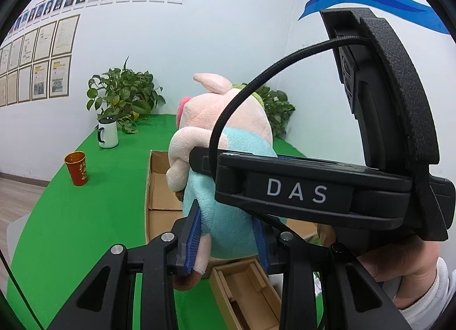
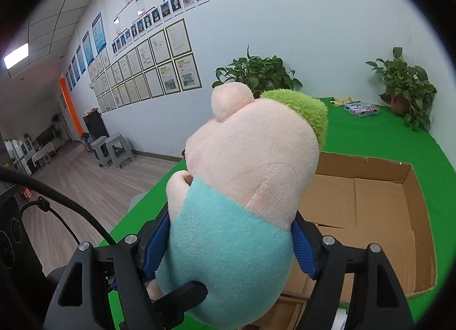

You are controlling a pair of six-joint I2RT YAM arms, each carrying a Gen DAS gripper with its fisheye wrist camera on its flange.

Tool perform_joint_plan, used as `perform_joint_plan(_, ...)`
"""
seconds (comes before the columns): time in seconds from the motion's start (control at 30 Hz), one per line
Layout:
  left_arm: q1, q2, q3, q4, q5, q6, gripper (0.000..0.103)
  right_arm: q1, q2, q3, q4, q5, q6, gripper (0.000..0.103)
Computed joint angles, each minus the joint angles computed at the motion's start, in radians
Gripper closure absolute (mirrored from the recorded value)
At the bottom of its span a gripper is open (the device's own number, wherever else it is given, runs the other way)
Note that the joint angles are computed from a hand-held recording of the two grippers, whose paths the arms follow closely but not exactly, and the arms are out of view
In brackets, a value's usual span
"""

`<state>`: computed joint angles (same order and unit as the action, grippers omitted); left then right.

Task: Organize objects
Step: 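Carry the plush pig over the large cardboard box and lower it inside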

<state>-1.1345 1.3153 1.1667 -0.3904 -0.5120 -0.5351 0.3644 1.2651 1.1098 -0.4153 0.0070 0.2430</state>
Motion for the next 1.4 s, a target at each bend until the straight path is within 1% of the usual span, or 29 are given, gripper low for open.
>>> perform_joint_plan(0.07,0.040,0.018,0.028,-0.017,0.042,0.004,0.072,-0.034,0.040,0.024,0.003,-0.053,-0.011,0.029)
perform_joint_plan(0.1,0.077,0.059,0.067,-0.033,0.079,0.005,0.072,-0.053,0.065,0.039,-0.001,-0.082,-0.018,0.029)
perform_joint_plan(0.2,0.127,0.130,0.137,-0.079,0.130,0.009,0.072,-0.110,0.145,0.086,-0.013,-0.173,-0.032,0.029)
perform_joint_plan(0.27,0.153,0.171,0.162,-0.092,0.166,0.002,0.072,-0.146,0.195,0.117,-0.022,-0.225,-0.044,0.029)
perform_joint_plan(0.3,0.179,0.215,0.199,-0.109,0.194,0.002,0.072,-0.165,0.226,0.133,-0.027,-0.258,-0.053,0.029)
perform_joint_plan(0.33,0.193,0.227,0.190,-0.100,0.209,0.001,0.072,-0.183,0.260,0.151,-0.035,-0.292,-0.060,0.029)
perform_joint_plan(0.4,0.223,0.281,0.217,-0.115,0.237,-0.010,0.072,-0.206,0.316,0.181,-0.050,-0.351,-0.079,0.029)
perform_joint_plan(0.53,0.260,0.307,0.161,-0.089,0.292,-0.047,0.072,-0.225,0.414,0.209,-0.068,-0.437,-0.117,0.029)
perform_joint_plan(0.6,0.303,0.355,0.159,-0.073,0.341,-0.048,0.072,-0.243,0.462,0.222,-0.079,-0.478,-0.126,0.029)
perform_joint_plan(0.67,0.340,0.384,0.127,-0.038,0.388,-0.044,0.072,-0.253,0.522,0.237,-0.094,-0.514,-0.123,0.029)
perform_joint_plan(0.8,0.387,0.448,0.097,0.003,0.451,-0.064,0.072,-0.264,0.620,0.288,-0.153,-0.550,-0.127,0.029)
perform_joint_plan(0.83,0.396,0.452,0.087,0.011,0.457,-0.062,0.072,-0.262,0.643,0.301,-0.170,-0.546,-0.131,0.029)
perform_joint_plan(0.87,0.405,0.457,0.077,0.022,0.461,-0.057,0.072,-0.261,0.660,0.315,-0.189,-0.546,-0.135,0.026)
perform_joint_plan(0.9,0.408,0.448,0.058,0.042,0.456,-0.048,0.072,-0.264,0.666,0.312,-0.183,-0.560,-0.131,0.025)
perform_joint_plan(0.93,0.413,0.440,0.052,0.044,0.457,-0.039,0.072,-0.266,0.664,0.312,-0.187,-0.567,-0.129,0.025)
perform_joint_plan(0.97,0.413,0.430,0.047,0.040,0.448,-0.024,0.074,-0.266,0.660,0.315,-0.200,-0.566,-0.128,0.025)
perform_joint_plan(1.03,0.413,0.416,0.035,0.039,0.435,-0.008,0.074,-0.263,0.659,0.321,-0.214,-0.561,-0.125,0.023)
perform_joint_plan(1.13,0.425,0.411,0.009,0.055,0.426,-0.012,0.076,-0.267,0.661,0.320,-0.202,-0.564,-0.104,0.013)
perform_joint_plan(1.17,0.426,0.394,-0.019,0.073,0.435,-0.039,0.077,-0.273,0.660,0.309,-0.188,-0.576,-0.086,0.009)
perform_joint_plan(1.23,0.436,0.373,-0.050,0.090,0.456,-0.073,0.078,-0.301,0.690,0.348,-0.210,-0.623,-0.045,0.008)
perform_joint_plan(1.3,0.420,0.358,-0.058,0.082,0.429,-0.086,0.079,-0.339,0.668,0.320,-0.198,-0.691,-0.003,0.008)
perform_joint_plan(1.37,0.409,0.351,-0.060,0.073,0.419,-0.089,0.079,-0.372,0.612,0.273,-0.167,-0.724,0.020,0.006)
perform_joint_plan(1.4,0.410,0.350,-0.056,0.064,0.413,-0.083,0.079,-0.389,0.565,0.240,-0.159,-0.720,0.015,0.004)
